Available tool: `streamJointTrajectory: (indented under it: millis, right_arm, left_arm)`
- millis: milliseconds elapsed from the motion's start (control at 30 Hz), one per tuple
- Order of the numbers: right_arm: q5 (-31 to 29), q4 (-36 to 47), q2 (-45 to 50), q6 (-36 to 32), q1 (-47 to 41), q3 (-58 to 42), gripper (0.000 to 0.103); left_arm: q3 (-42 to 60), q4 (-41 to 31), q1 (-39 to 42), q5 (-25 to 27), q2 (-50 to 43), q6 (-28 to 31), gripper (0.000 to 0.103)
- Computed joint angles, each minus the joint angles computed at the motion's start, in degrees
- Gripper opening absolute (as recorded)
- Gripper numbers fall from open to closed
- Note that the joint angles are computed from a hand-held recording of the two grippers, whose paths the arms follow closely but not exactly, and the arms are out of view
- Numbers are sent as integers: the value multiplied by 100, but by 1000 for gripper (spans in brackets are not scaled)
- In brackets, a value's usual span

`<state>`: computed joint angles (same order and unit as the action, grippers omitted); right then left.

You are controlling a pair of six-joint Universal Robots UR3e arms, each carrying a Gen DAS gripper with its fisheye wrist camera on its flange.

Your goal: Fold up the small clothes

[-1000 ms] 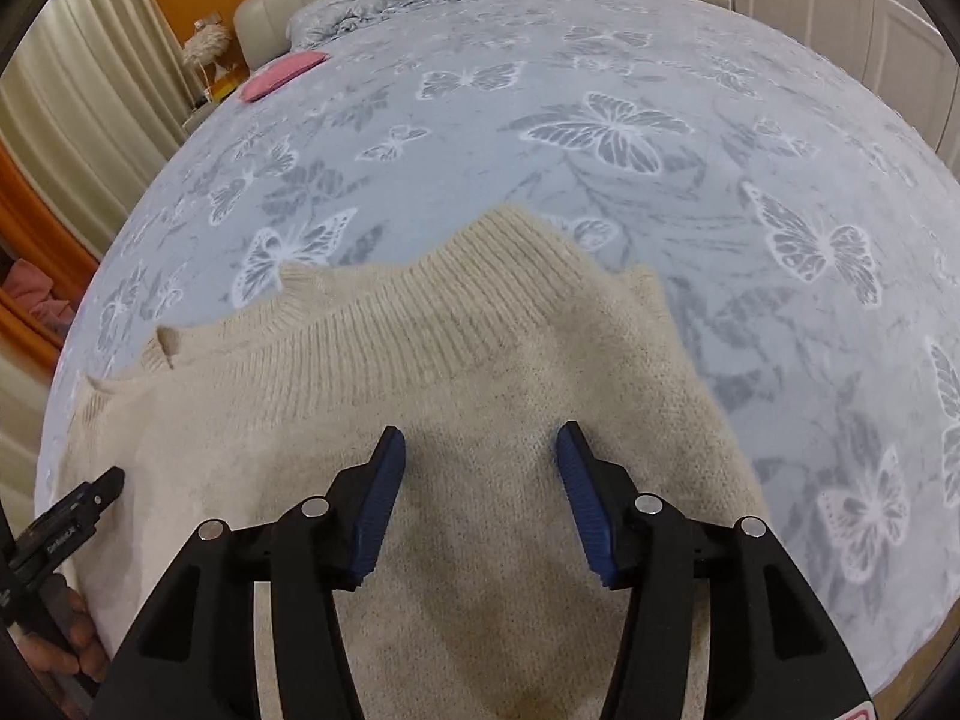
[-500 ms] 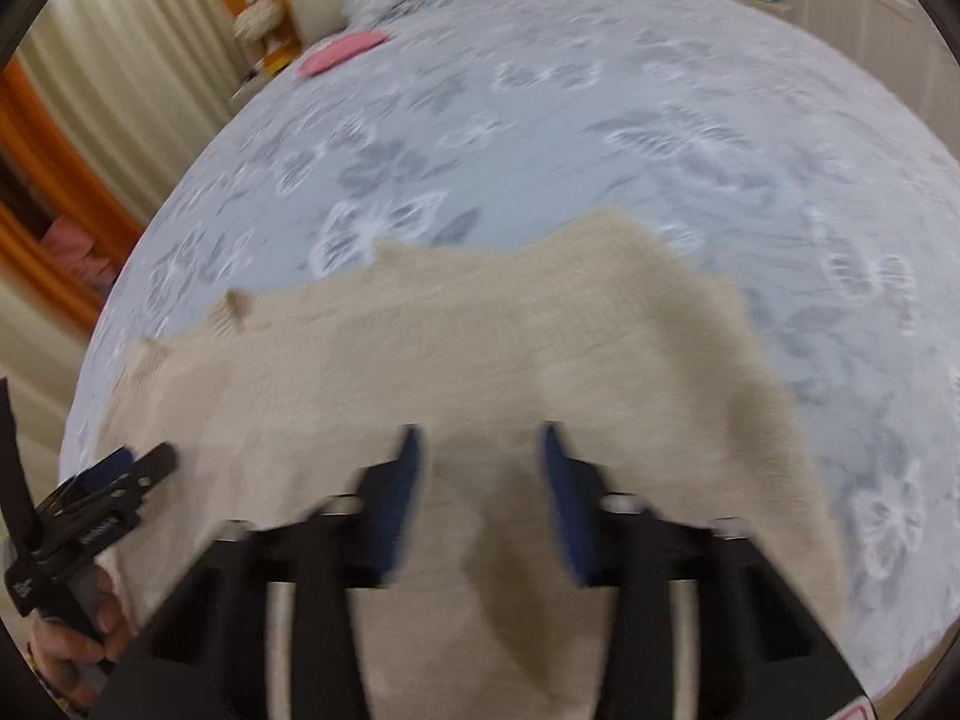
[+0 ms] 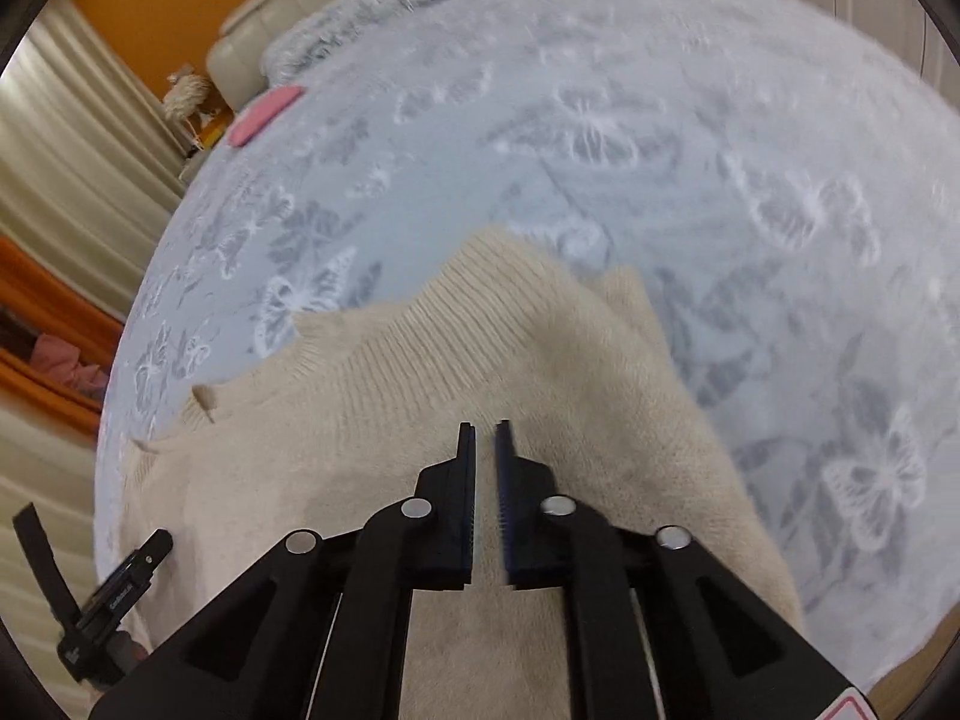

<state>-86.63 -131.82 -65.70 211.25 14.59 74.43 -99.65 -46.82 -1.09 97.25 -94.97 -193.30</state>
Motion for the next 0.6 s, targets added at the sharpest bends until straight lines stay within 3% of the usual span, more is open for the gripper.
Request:
streamJointTrajectory:
  millis: [100, 133, 167, 267, 433, 600]
  right_arm:
    - [63, 772, 180, 119, -167, -349, 8]
    - [213, 798, 197, 118, -295, -332, 1]
    - [321, 697, 114, 164, -382, -191, 0]
    - [270, 155, -343, 251, -435, 389, 12]
    - [392, 1061, -52, 102, -495, -161, 10]
    - [205, 748, -350, 174, -420, 154, 11]
  left_arm:
    - [-19, -8, 18, 1, 25, 49, 85]
    - [-33, -11, 43, -20, 44, 70, 85]
    - [-56, -17, 59, -28, 70, 78, 85]
    - [-94, -20, 53, 1, 120, 100, 86]
    - [-81, -40, 18, 53, 106, 68, 86]
    - [-100, -45, -11, 92, 119, 62, 87]
